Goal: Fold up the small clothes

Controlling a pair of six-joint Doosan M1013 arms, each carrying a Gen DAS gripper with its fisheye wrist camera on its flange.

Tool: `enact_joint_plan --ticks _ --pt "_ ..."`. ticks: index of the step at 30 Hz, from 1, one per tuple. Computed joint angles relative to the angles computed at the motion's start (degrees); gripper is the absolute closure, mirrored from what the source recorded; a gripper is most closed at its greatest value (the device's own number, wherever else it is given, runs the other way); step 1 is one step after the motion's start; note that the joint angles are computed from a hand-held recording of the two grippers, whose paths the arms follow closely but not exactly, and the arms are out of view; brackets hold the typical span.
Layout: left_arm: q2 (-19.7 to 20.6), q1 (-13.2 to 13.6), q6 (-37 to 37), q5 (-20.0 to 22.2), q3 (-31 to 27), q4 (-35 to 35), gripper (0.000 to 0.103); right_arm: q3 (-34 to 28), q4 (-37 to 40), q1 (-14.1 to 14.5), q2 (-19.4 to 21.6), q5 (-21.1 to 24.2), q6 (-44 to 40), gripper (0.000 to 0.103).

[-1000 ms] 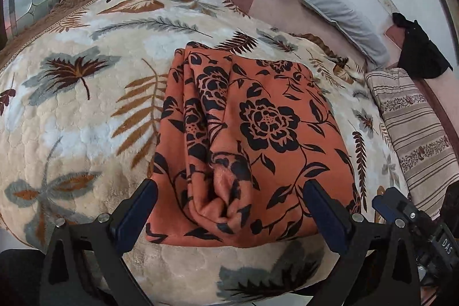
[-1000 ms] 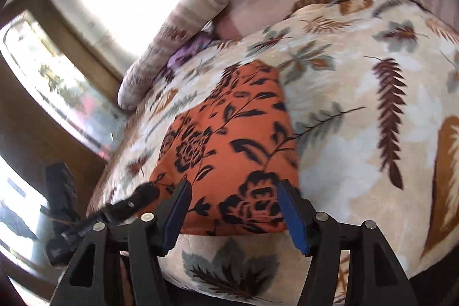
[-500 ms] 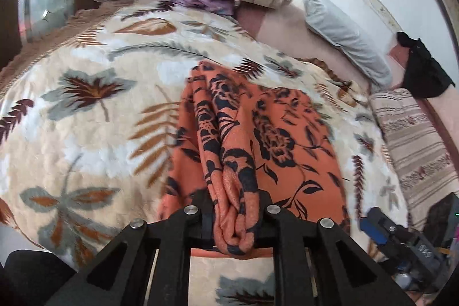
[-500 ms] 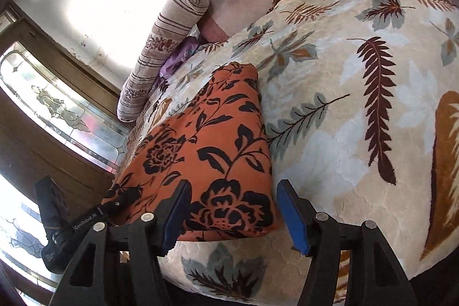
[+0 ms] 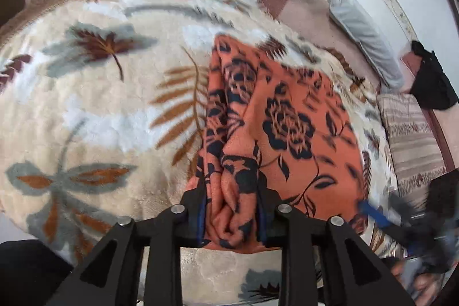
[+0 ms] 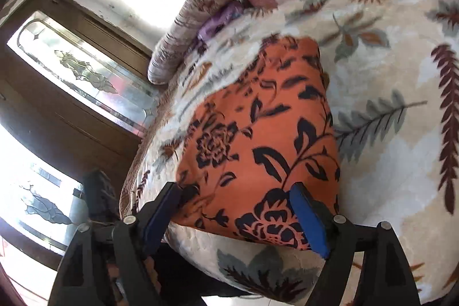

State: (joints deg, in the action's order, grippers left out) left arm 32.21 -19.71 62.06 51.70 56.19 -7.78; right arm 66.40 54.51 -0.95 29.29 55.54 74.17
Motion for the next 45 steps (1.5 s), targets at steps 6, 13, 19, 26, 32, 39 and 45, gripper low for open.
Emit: enact_joint_plan --ticks 6,13,19,26,32,39,45 --pt "-0.44 -2.40 1.38 -5.95 -2.37 7.63 0.032 0.88 6.77 -1.75 1.39 4.26 2.36 0.021" --pt "7.25 -3.15 2.60 7.18 -10.75 10.87 0.033 -0.45 7.47 -3.59 0.90 0.85 1.33 0.021" --pt "6.68 -2.75 4.19 5.62 -9.47 10.22 0.032 -12.38 2.39 -4.31 9.25 8.46 11.62 0.020" --pt "6.19 -2.89 4.88 3.77 -8.21 9.62 0.032 -15.93 -4.25 -1.77 11.00 11.44 12.52 0.065" --pt "4.17 -3.56 2.21 -0.34 -7.31 14.71 0.035 -14.63 -9.62 -0.77 9.78 8.75 12.72 0.057" --pt "6.50 -1.69 3.59 4.51 -8.38 8.09 0.030 -17.76 -3.09 -3.14 11.52 5.66 16.33 0.027" --pt "6.04 -1.27 3.28 3.56 -7.45 6.91 0.029 -33.10 -10.20 -1.49 20.05 12.67 21.60 0.072"
